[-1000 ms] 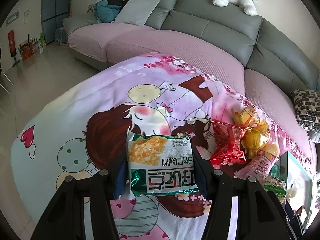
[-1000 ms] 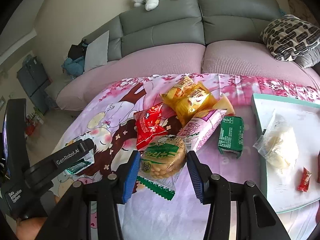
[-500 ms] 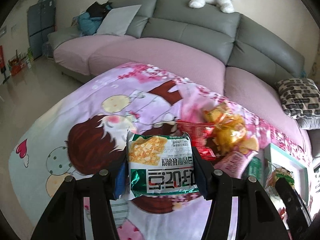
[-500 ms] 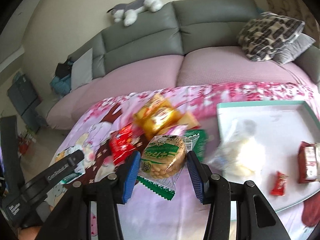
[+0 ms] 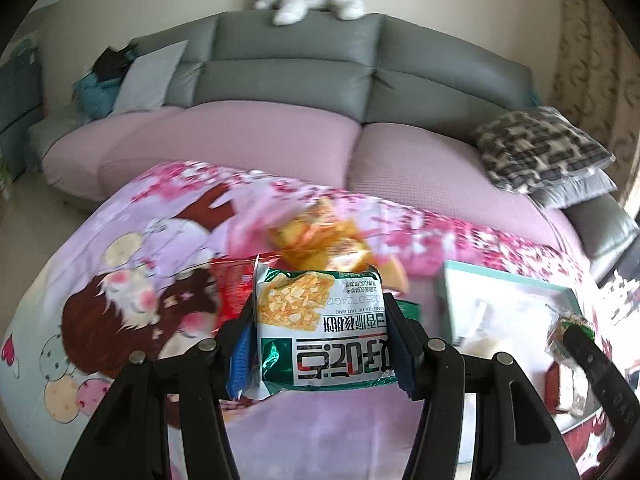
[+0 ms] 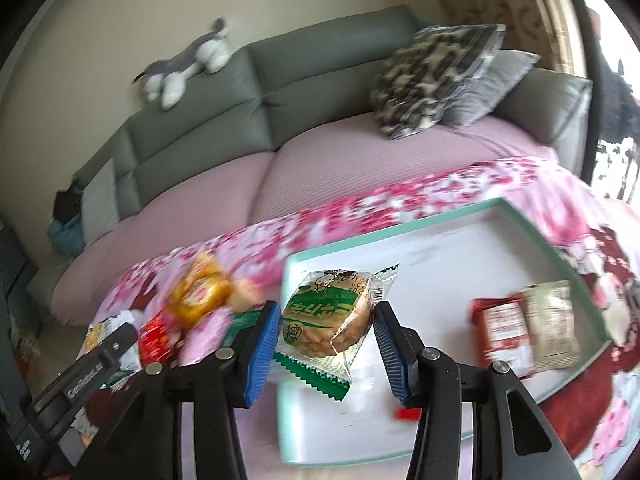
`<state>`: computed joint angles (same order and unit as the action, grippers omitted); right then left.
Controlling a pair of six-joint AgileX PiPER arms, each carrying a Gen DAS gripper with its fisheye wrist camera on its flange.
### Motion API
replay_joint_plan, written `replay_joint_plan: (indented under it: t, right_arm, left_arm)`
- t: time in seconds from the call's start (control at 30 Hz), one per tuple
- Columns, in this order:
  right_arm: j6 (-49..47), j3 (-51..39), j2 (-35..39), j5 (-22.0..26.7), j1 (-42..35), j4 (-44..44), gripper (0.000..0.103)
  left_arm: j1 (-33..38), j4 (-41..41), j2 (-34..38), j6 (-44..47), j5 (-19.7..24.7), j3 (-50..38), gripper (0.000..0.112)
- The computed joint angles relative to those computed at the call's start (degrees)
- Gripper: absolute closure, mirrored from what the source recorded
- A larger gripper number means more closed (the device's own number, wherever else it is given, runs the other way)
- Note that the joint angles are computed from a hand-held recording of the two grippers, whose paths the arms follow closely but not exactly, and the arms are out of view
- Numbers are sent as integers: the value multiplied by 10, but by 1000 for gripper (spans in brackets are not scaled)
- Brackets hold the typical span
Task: Organize snacks
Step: 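Carry the packet with left tool while right tool carries the biscuit over the tray, then open left tool to drop the packet while right tool drops the biscuit in the tray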
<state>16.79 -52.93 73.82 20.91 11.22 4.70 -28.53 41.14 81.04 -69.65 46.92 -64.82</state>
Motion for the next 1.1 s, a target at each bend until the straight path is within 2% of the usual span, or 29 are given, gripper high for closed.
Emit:
replay_joint_plan:
  t: [0.23,0.47,0.63,0.77,1.1]
  right_arm:
    - [-89,15,-15,2,-99,80,52]
    - [-224,24,0,0,-173,199,52]
    - [-294,22,27,-3,-197,268,52]
    - [-291,22,39,-14,-202,259,52]
    - [-364,16,70,-26,-217,323,52]
  left_arm:
    - [-53,10,45,16,10,-58,53]
    - [-97,12,92,33,4,-109,53]
    - [-120,-2,137,71,1,-154,53]
    - [-127,-16,172,104,1,-195,53]
    - [-127,-37,248,148,-11,-283,53]
